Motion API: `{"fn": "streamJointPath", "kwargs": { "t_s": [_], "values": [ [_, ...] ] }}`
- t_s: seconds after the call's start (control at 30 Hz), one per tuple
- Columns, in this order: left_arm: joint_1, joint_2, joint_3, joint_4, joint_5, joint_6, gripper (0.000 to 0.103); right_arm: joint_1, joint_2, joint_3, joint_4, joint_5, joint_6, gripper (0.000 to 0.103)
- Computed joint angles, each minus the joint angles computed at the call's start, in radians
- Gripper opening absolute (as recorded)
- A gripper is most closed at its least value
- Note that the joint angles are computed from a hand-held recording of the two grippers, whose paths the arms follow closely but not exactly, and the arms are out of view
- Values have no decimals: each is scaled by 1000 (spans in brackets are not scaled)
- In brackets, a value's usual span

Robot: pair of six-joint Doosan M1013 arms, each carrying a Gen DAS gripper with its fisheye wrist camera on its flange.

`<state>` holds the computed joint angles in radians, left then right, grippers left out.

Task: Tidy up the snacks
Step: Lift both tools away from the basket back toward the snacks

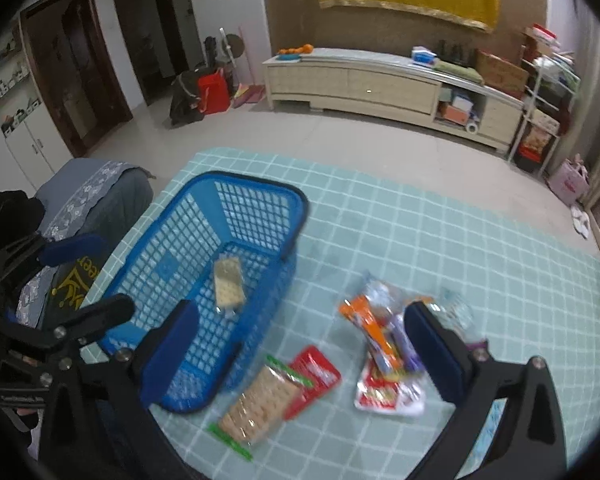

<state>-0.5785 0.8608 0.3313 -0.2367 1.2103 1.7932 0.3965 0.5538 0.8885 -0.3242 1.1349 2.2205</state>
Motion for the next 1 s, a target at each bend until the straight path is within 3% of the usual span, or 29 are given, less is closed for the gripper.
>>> {"fn": "streamJointPath", "kwargs": {
  "t_s": [0.1,0.27,0.4,0.67,1.0],
  "values": [
    [-13,-93,176,-2,-113,18,83,7,-48,74,-29,-20,51,103],
    [-34,-176,337,22,-211,19,83,21,-117,193,-64,-62,118,103],
    [-51,-240,469,61,-314,12,83,39,-175,299,-102,-142,173,103],
    [-78,-280,587,66,-310,37,83,75,-224,425,-173,-195,284,103],
    [-103,-280,661,143,-295,31,83,97,-224,501,-165,-174,311,103]
  ]
}}
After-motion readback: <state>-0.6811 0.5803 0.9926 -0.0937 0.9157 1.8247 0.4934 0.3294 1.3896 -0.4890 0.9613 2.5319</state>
